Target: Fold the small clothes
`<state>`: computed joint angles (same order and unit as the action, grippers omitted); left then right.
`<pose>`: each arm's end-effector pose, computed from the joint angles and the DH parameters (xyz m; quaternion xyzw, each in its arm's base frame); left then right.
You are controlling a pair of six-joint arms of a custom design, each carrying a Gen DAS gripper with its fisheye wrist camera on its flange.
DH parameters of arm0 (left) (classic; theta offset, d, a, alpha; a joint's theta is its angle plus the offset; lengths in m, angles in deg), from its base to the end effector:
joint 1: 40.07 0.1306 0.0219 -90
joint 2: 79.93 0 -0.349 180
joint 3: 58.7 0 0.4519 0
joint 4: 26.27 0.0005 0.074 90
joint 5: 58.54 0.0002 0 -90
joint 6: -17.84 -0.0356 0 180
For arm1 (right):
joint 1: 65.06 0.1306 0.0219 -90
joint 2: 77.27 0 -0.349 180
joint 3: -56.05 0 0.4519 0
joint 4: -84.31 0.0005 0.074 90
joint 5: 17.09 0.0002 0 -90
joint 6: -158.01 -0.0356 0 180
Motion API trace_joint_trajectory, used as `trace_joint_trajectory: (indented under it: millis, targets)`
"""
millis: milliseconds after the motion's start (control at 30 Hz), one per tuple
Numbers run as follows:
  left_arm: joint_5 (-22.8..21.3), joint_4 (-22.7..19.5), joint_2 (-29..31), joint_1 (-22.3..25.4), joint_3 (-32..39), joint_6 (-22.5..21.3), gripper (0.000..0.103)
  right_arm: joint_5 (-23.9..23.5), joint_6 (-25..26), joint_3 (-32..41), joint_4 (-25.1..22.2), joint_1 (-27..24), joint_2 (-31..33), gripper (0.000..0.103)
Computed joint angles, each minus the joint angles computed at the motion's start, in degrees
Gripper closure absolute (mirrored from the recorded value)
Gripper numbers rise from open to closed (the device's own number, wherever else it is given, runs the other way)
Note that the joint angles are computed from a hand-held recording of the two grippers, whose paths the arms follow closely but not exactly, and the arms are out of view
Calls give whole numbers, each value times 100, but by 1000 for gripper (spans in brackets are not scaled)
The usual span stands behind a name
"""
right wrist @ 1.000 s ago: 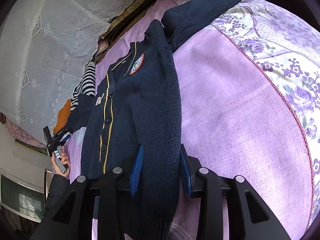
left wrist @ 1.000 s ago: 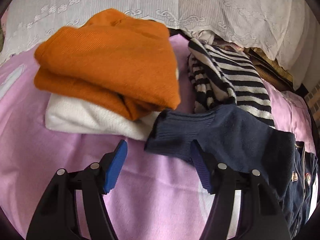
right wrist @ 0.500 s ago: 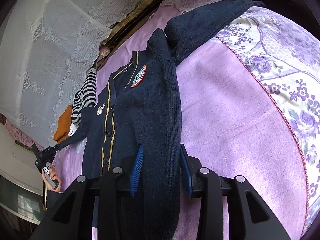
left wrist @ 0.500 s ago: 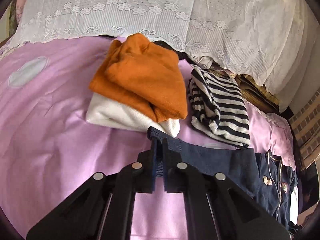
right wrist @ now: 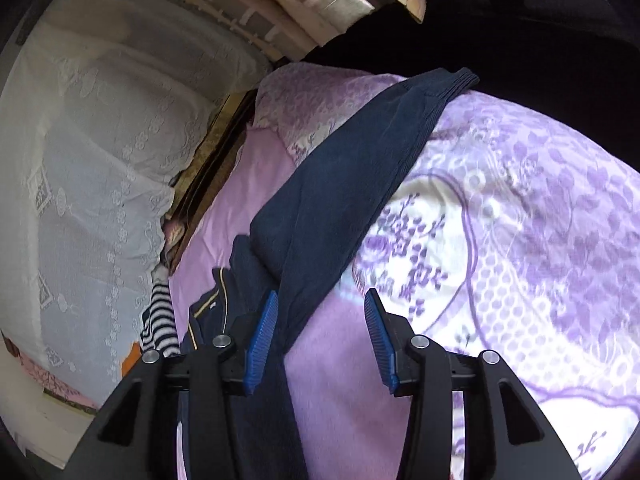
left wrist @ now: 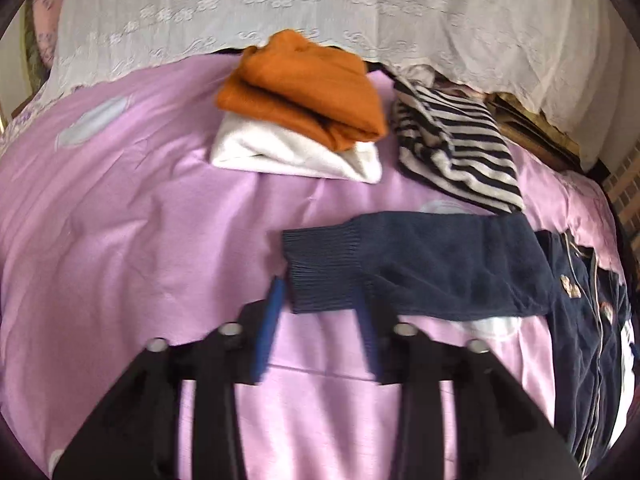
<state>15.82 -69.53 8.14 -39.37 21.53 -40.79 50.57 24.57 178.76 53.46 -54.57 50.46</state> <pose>0.5255 0.0155 0.3334 -0.3016 0.8853 0.0365 0.3521 0.7569 0.1534 0.3043 0.1632 0.8628 0.3562 0.3196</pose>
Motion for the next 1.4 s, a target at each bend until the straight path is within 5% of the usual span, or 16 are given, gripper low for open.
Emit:
trace_joint_trajectory:
  millis: [100, 267, 433, 467, 500, 667, 733, 800, 833, 933, 1100, 1133, 1167, 1233, 1333, 1400]
  targets:
    - [-192, 224, 128, -365, 78, -155, 37, 176, -549, 549, 46, -125, 463, 55]
    - [118, 190, 639, -525, 429, -240, 37, 516, -1311, 1226, 7, -264, 1087, 64]
    - [136, 73, 1027, -487, 701, -81, 34, 695, -1296, 2133, -189, -239, 1678, 68]
    - [125, 56, 1076, -470, 730, -62, 32, 697, -1233, 2219, -152, -229, 1733, 72]
    - [158, 40, 1112, -446, 741, -49, 30, 753, -1139, 2204, -94, -219, 1714, 97]
    - [-37, -55, 1085, -416, 682, 71, 23, 1892, -202, 509, 485, -128, 457, 97]
    - [73, -11, 1070, -373, 639, 115, 22, 2153, -162, 39, 314, -196, 149, 97]
    - [112, -14, 1096, -364, 655, 111, 21, 1646, -292, -40, 119, -368, 211, 96]
    - [76, -33, 1108, -380, 672, 85, 21, 1259, -429, -275, 404, -453, 134, 96]
    - [-26, -93, 1083, -455, 684, -24, 21, 1096, -645, -794, 647, -510, -243, 94]
    - [-417, 7, 956, -778, 789, -591, 21, 1910, -539, -1285, 387, -256, -798, 86]
    - [-458, 0, 994, -860, 893, -760, 21, 2151, -529, -1272, 308, -211, -840, 81]
    - [-497, -19, 1055, -939, 1019, -916, 21, 2476, -535, -1352, 339, -195, -923, 65]
    - [-642, -56, 1224, -1093, 1292, -1161, 20, 3154, -556, -1387, 187, -245, -978, 58]
    - [-820, -72, 1510, -1248, 1652, -1388, 16, 2719, -1030, -1756, 483, -497, -1151, 71]
    - [-534, -58, 1681, -1272, 1870, -1364, 16, 2249, -667, -1982, 972, -446, -1316, 71]
